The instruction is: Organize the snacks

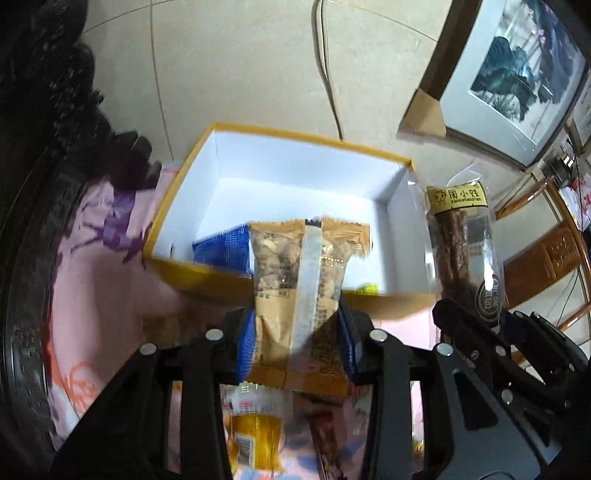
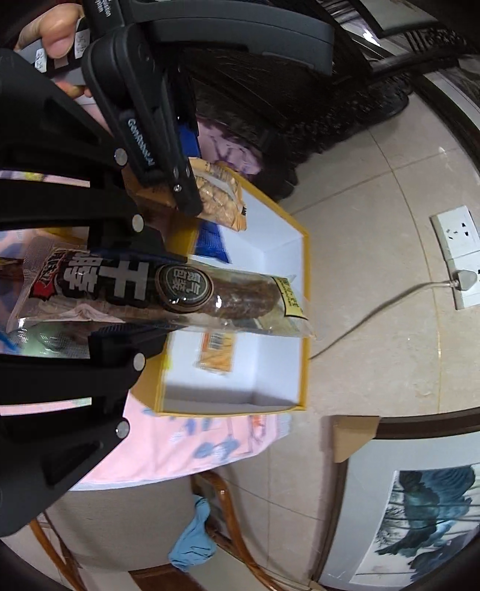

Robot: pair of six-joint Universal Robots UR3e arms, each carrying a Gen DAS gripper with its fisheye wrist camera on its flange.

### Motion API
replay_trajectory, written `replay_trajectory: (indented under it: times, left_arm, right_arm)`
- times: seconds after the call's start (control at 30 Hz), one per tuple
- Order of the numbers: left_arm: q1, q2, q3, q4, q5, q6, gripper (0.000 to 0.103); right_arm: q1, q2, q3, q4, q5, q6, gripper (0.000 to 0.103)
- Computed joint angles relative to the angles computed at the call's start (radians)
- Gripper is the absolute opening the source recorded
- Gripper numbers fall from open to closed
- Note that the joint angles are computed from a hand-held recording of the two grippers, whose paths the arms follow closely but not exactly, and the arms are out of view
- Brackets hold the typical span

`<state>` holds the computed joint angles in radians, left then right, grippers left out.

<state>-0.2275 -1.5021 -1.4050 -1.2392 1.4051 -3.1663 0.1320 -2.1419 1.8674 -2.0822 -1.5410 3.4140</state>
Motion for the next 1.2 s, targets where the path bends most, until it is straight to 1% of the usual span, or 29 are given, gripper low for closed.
replay_trajectory:
  times: [0.17,0.33,0.47,0.53,0.6,0.63,0.67,0.7,0.73,0.77,0.87,0.97,1.0,1.1,1.2]
  left_arm:
    - [-0.005,-0.122,0.147,-0.020,-0.002,-0.007,0.037]
    - [-0.001,-0.187,0.209,-0.024,-0.007,0.001,0.037]
    - [0.002,-0.237,0.248,-0.026,-0.003,0.000,0.037]
    - [0.000,-0.279,0.295,-0.038,0.004,-0.004,0.038]
    - [-0.008,-0.324,0.355,-0.063,0.023,-0.007,0.043]
    - [-0.009,-0.362,0.416,-0.101,0.036,-0.013,0.057]
    - [-0.004,-0.383,0.455,-0.131,0.033,-0.017,0.075]
    - [0.004,-0.395,0.483,-0.151,0.033,-0.028,0.080]
    - [0.021,-0.385,0.478,-0.143,0.022,-0.038,0.084]
    - [0.034,-0.371,0.462,-0.134,0.009,-0.038,0.086]
    - [0.073,-0.304,0.388,-0.121,-0.009,-0.027,0.087]
    - [0.130,-0.167,0.211,-0.076,-0.052,-0.012,0.087]
    - [0.148,-0.112,0.141,-0.063,-0.062,-0.004,0.087]
    - [0.203,0.062,-0.068,-0.034,-0.071,0.021,0.087]
    - [0.278,0.212,-0.232,-0.058,-0.104,0.059,0.087]
  right_arm:
    - [-0.039,0.070,-0.064,-0.017,0.014,-0.034,0.028]
    - [-0.056,0.116,-0.073,-0.042,0.023,-0.050,0.028]
    - [-0.051,0.176,-0.091,-0.077,0.011,-0.057,0.028]
    - [-0.051,0.215,-0.117,-0.090,0.002,-0.057,0.028]
    - [-0.057,0.281,-0.179,-0.067,-0.014,-0.057,0.031]
    - [-0.066,0.311,-0.215,-0.034,-0.015,-0.056,0.033]
    - [-0.083,0.334,-0.247,-0.004,-0.012,-0.052,0.037]
    - [-0.096,0.336,-0.255,0.002,-0.013,-0.047,0.040]
    - [-0.114,0.321,-0.253,0.002,-0.013,-0.043,0.051]
    - [-0.124,0.303,-0.243,0.000,-0.011,-0.047,0.055]
    - [-0.176,0.208,-0.189,0.022,0.024,-0.090,0.058]
    - [-0.259,0.080,-0.119,0.111,0.106,-0.151,0.059]
    - [-0.290,0.026,-0.089,0.153,0.133,-0.179,0.059]
    - [-0.385,-0.159,0.011,0.349,0.187,-0.267,0.061]
    - [-0.480,-0.363,0.128,0.574,0.210,-0.321,0.061]
